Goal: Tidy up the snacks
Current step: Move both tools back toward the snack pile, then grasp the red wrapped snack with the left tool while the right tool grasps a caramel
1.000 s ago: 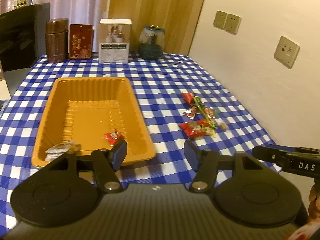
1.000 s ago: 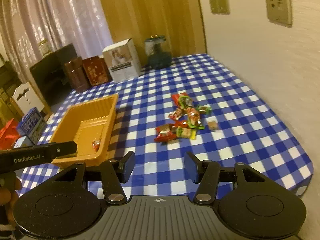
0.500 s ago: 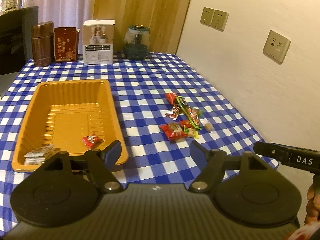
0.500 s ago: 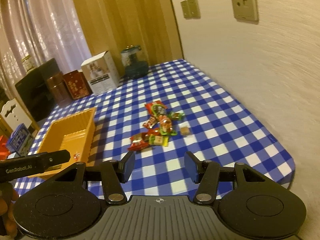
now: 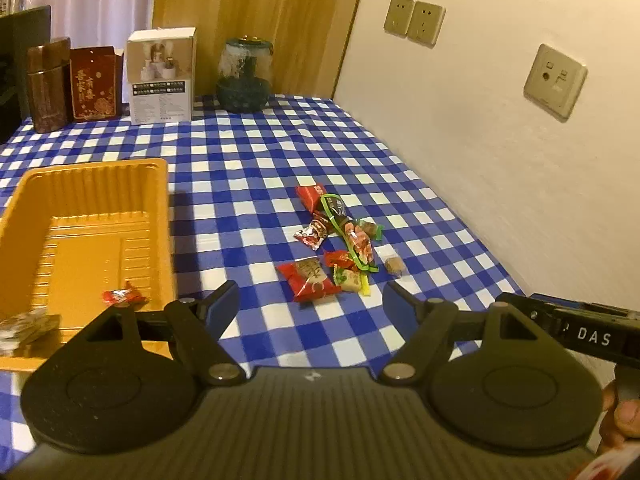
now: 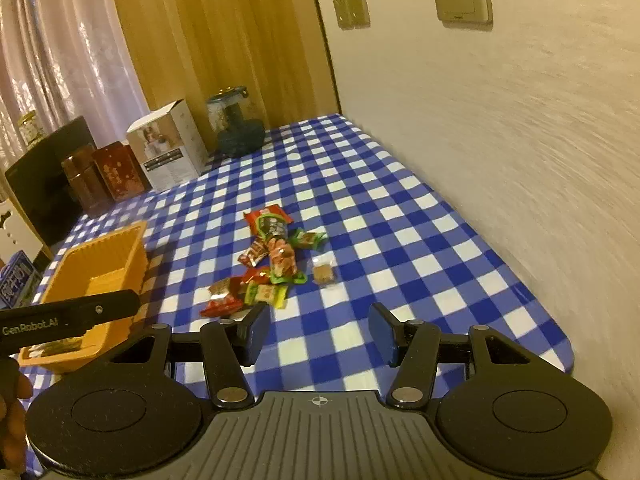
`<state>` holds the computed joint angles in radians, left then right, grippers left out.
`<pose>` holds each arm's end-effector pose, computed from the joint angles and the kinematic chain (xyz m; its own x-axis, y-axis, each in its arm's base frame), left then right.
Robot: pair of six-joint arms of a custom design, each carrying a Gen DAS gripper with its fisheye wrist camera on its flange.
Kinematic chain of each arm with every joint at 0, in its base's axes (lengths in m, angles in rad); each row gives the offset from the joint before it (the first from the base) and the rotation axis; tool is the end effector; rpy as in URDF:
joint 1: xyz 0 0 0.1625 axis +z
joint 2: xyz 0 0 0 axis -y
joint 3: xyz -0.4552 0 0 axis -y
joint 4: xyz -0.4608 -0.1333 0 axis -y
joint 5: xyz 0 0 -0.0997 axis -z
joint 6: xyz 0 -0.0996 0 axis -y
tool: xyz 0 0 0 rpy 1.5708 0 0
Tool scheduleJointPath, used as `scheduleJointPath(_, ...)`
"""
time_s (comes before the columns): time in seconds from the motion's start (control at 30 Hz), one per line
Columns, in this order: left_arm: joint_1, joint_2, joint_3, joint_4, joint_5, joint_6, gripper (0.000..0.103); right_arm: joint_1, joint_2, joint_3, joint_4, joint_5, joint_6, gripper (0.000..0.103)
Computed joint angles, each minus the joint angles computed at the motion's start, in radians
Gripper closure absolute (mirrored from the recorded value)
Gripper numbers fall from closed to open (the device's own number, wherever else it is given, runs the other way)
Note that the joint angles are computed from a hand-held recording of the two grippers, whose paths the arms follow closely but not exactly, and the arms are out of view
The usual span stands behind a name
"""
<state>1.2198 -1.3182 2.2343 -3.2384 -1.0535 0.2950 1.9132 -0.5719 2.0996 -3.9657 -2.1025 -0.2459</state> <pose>-0.0095 -0.5570 0.2426 -0.8189 0.1821 -0.5442 0.5114 0.6618 -0.5482 0.2568 -0.4739 -0.0310 -0.8605 -0.0758 0.5038 -0.4399 0.6093 -0.6597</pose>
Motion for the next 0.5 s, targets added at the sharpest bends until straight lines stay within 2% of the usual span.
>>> scheduleJointPath(0.3,0.029,0.15,-0.102,-0.026,0.026,-0.022,0.027,-0.073,0.005,-0.058,0.051,0.032,-0.058,0.048)
scheduleJointPath(0.5,0.055,0.235,-0.17,-0.039,0.027,-0.031,0.038,-0.112,0.02,-0.105,0.101,0.06,-0.089,0.048)
